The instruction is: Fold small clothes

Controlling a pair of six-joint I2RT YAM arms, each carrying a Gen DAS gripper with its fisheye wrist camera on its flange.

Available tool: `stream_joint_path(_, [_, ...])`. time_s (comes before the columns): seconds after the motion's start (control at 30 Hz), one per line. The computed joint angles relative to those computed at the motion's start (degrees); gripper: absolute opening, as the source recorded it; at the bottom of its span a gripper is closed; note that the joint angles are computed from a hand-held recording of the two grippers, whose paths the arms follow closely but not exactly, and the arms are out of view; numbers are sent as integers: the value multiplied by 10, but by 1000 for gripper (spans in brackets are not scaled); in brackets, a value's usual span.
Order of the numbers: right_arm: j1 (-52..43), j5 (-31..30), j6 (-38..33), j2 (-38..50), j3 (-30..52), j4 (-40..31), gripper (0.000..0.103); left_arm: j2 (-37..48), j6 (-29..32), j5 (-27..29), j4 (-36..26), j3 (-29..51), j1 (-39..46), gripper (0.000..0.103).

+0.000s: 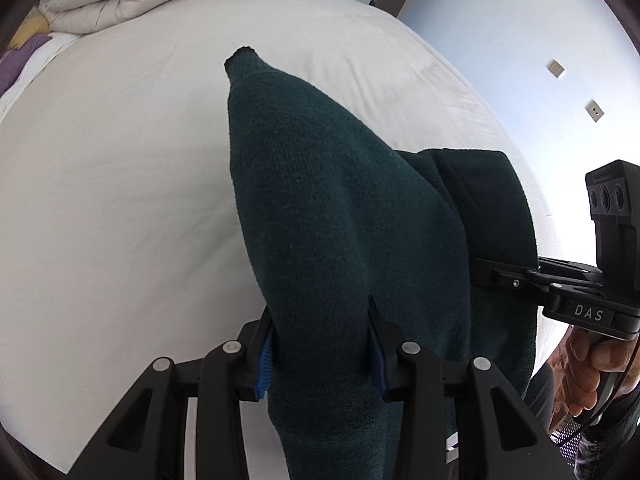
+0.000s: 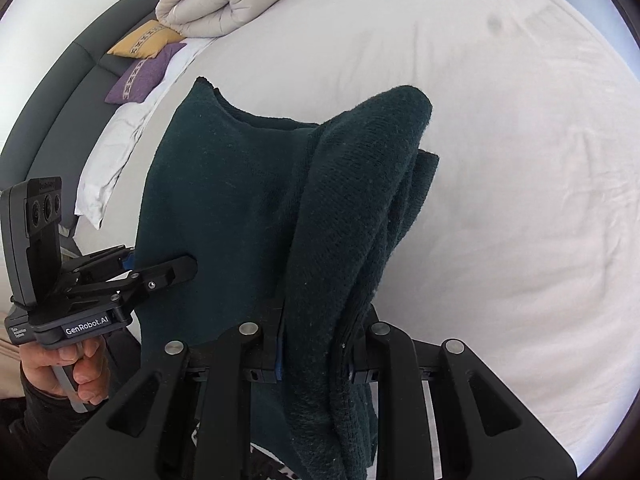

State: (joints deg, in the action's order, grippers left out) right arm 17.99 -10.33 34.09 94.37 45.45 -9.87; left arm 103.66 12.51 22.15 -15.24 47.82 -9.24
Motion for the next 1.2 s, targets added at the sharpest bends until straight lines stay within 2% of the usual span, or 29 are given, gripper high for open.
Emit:
stream_joint_path(0.1, [27, 12, 43, 80, 12, 48, 19, 69, -5, -9, 48, -6, 6, 44])
stream_joint_path(0.13, [27, 20, 51, 103, 15, 60, 20, 83, -12, -5, 74, -11, 7, 48])
stream_joint_path(0.23, [11, 2, 76, 160, -7, 137, 23, 92, -29, 12, 102, -20, 12, 55])
stream_joint_path(0.33, [3, -5, 77, 192, -18, 191, 28, 92, -23, -10, 143, -43, 6, 67])
stream_joint_path(0.43, [19, 17, 79, 207, -30, 229, 29, 112, -29, 11, 140, -32, 19, 70])
stream_joint_path(0.5, [15, 11, 90, 216, -32, 259, 31, 112, 10, 25, 127, -35, 61, 71])
stream_joint_path(0.57, [2, -2, 97, 191, -64, 273, 33, 96, 7, 28, 137, -49, 64, 71])
stream_joint_path(0.6, [8, 14, 107, 173, -73, 265, 38, 86, 4, 32, 146, -60, 67, 71])
stream_joint_path(0.67, [14, 61, 130, 129, -108, 257, 45, 76, -9, 21, 158, -64, 61, 70])
stream_joint_path(0.77, [36, 148, 173, -24, -185, 189, 46, 30, -14, -6, 191, -111, 56, 70])
stream_joint_path(0.8, [55, 167, 183, -61, -202, 189, 46, 30, -16, -12, 200, -117, 52, 70])
stream_joint_path(0.93, [113, 147, 184, -165, -297, 283, 44, 52, -38, -10, 212, -110, 45, 75])
stream_joint_path(0.97, [129, 140, 172, -160, -296, 291, 43, 56, -40, -7, 211, -108, 47, 77])
stream_joint_path(1.07, [133, 109, 192, -38, -300, 392, 43, 57, -39, -13, 217, -108, 46, 82])
stream_joint_path(1.1, [117, 94, 201, 19, -302, 436, 36, 55, -38, -14, 219, -110, 46, 83])
stream_joint_path(1.13, [108, 92, 208, 67, -317, 494, 23, 57, -38, -11, 221, -109, 48, 83])
stream_joint_path(1.2, [83, 72, 221, 130, -355, 626, 17, 45, -40, 2, 227, -121, 60, 81])
